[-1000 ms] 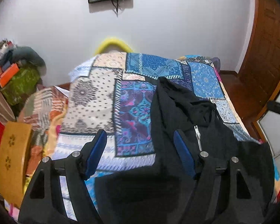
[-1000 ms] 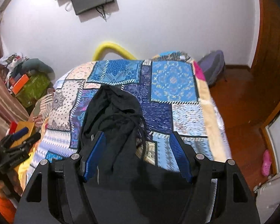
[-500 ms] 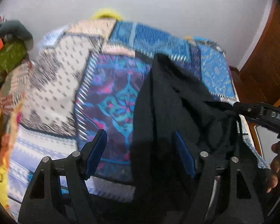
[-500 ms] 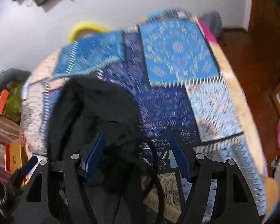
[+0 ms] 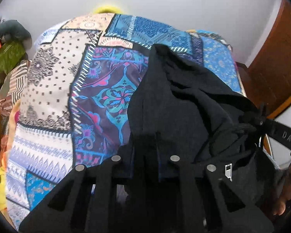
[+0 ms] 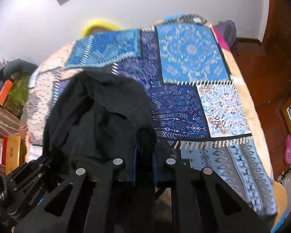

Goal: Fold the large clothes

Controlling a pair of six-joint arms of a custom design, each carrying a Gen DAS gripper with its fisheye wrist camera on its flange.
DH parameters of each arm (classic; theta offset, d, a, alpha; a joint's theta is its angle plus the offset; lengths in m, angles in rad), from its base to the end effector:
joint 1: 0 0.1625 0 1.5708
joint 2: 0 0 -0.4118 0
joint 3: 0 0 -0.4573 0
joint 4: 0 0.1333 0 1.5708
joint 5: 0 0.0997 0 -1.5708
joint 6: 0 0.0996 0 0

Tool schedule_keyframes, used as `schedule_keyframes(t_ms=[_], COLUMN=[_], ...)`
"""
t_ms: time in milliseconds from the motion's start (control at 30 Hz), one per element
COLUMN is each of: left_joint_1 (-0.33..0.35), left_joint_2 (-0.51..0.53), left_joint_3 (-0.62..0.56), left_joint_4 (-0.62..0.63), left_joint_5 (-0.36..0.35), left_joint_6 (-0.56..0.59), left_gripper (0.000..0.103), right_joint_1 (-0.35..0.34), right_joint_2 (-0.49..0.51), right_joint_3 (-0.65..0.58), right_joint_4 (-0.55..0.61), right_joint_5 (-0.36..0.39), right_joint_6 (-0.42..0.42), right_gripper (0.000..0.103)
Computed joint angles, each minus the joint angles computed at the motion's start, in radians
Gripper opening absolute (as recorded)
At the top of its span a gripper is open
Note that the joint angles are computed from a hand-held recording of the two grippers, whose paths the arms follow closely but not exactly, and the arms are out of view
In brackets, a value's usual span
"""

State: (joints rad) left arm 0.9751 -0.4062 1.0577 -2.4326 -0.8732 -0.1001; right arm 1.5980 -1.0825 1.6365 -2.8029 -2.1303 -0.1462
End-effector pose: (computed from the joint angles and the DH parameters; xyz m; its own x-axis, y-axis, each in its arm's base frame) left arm -0.3166 -0.8187 -0.0059 -0.7609 0.2365 -0.6042 0.4751 0.8373 -0.2705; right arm 0.0998 -0.7102 0.2824 -0.8440 0.1931 0.5003 -0.1457 0.8153 -0.5604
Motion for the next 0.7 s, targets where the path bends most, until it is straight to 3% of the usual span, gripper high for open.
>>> schedule_keyframes(t_ms=[233, 333, 500, 700], left_joint_1=[-0.065, -0.086, -0.104, -0.148], left_joint_2=[-0.176, -0.266, -0.401, -0.498], left_joint_3=[0.221, 0.334, 0.506, 0.702], left_joint_4=[-0.046, -0.070, -0.051, -0.099], left_joint_5=[-0.007, -0.046, -0.128, -0.083], left_joint_6=[0.042, 0.045, 0.019, 0.089], left_gripper=[0.015, 0.015, 0.015, 0.016], right_joint_1=[0.094, 0.120, 0.115, 0.103], right_joint_2=[-0.107, -0.163, -0.271, -0.348], right_joint_3=[0.144, 0.246, 0.411, 0.542], right_joint_4=[-0.119, -0.221, -0.256, -0.262], right_joint_5=[-0.021, -0.035, -0.009, 0.012], right_joint_6=[-0.125, -0.194, -0.206, -0.239], right_gripper=[0.010, 0.010, 0.010, 0.012])
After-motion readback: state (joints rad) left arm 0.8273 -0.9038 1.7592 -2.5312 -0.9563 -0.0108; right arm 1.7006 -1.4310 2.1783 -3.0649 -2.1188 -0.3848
